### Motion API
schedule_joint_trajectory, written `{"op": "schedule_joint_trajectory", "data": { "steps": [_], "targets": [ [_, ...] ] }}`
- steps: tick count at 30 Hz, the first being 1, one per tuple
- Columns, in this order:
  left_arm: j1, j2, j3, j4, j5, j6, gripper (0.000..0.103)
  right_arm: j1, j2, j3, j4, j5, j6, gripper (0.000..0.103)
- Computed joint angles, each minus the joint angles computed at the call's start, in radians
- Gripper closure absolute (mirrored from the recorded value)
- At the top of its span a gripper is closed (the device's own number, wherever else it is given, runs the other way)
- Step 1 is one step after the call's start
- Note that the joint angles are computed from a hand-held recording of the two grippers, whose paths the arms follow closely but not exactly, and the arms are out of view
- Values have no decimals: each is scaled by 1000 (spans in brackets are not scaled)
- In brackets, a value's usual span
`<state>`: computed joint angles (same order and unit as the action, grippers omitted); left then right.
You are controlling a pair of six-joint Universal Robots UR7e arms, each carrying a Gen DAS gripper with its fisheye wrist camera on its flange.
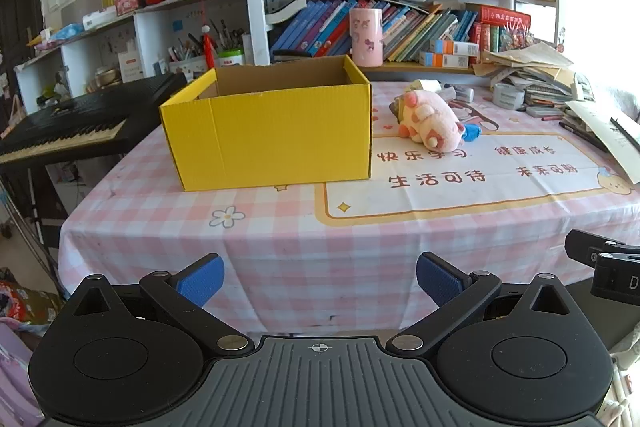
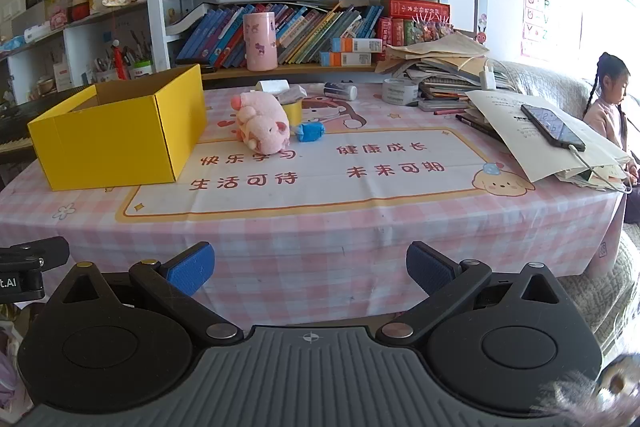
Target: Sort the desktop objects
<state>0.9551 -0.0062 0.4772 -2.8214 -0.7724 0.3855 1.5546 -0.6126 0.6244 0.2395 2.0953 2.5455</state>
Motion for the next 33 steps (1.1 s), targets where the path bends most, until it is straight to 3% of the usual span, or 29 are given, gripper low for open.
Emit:
{"op": "schedule_joint_trajectory", "data": {
  "steps": [20, 33],
  "targets": [
    [7, -1, -13, 41, 0, -14, 0, -1, 33, -58, 60, 5, 16, 0],
    [7, 11, -41, 39, -40, 37, 0, 4, -1, 0, -14, -13, -45, 3]
  ]
}}
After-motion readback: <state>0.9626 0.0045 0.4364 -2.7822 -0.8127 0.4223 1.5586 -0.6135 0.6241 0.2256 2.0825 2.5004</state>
